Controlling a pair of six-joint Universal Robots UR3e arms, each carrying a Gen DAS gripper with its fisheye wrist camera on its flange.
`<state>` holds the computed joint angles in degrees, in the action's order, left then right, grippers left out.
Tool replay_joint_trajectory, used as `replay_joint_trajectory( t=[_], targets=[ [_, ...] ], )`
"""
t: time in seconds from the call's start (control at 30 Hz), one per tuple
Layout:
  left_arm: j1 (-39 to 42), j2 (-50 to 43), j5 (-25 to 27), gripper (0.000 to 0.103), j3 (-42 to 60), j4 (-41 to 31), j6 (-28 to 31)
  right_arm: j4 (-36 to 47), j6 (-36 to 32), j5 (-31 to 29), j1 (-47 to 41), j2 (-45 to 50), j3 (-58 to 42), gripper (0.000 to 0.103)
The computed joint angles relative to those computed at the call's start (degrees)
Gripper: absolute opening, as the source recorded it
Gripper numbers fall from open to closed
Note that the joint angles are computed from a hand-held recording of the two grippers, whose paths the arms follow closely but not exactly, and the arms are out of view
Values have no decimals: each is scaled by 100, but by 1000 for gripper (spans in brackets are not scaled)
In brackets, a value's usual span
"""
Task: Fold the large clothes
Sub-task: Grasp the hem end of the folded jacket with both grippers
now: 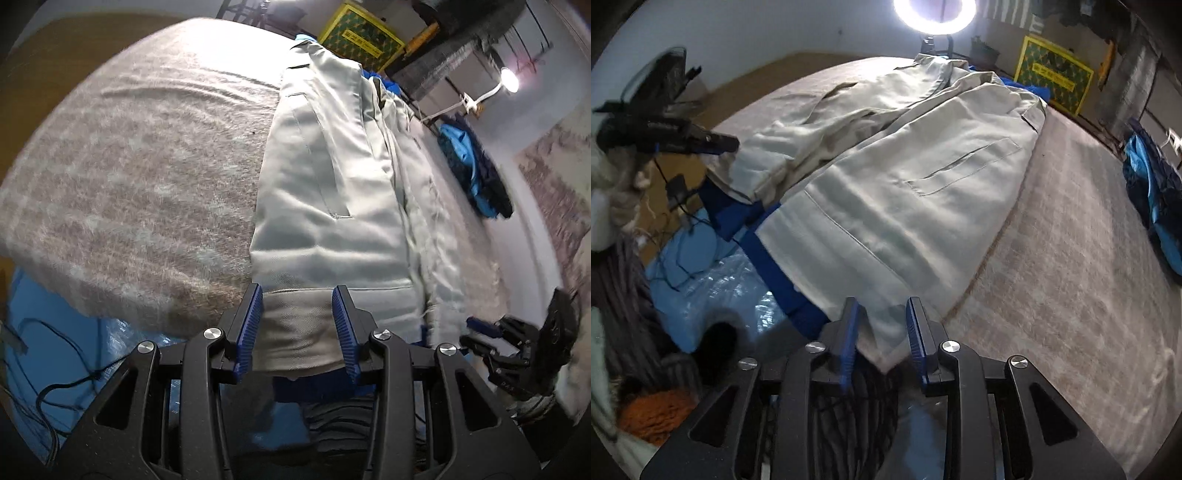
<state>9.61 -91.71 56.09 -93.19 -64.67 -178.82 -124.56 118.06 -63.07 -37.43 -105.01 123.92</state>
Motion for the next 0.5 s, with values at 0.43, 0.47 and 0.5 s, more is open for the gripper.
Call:
replay_joint_trajectory(
  t=[0.43, 0.47, 0.5],
  targets=[
    [562, -640, -1268, 59, 206, -1206, 106, 3260, 424, 1406, -1427, 1822, -1732, 58],
    [547, -638, -1276, 59, 201, -1188, 100, 3412, 405, 1474, -1428, 1952, -1813, 58],
    [516, -633, -1260, 59, 194, -1146, 105, 3589, 355, 1522, -1431, 2065, -1882, 58]
  ],
)
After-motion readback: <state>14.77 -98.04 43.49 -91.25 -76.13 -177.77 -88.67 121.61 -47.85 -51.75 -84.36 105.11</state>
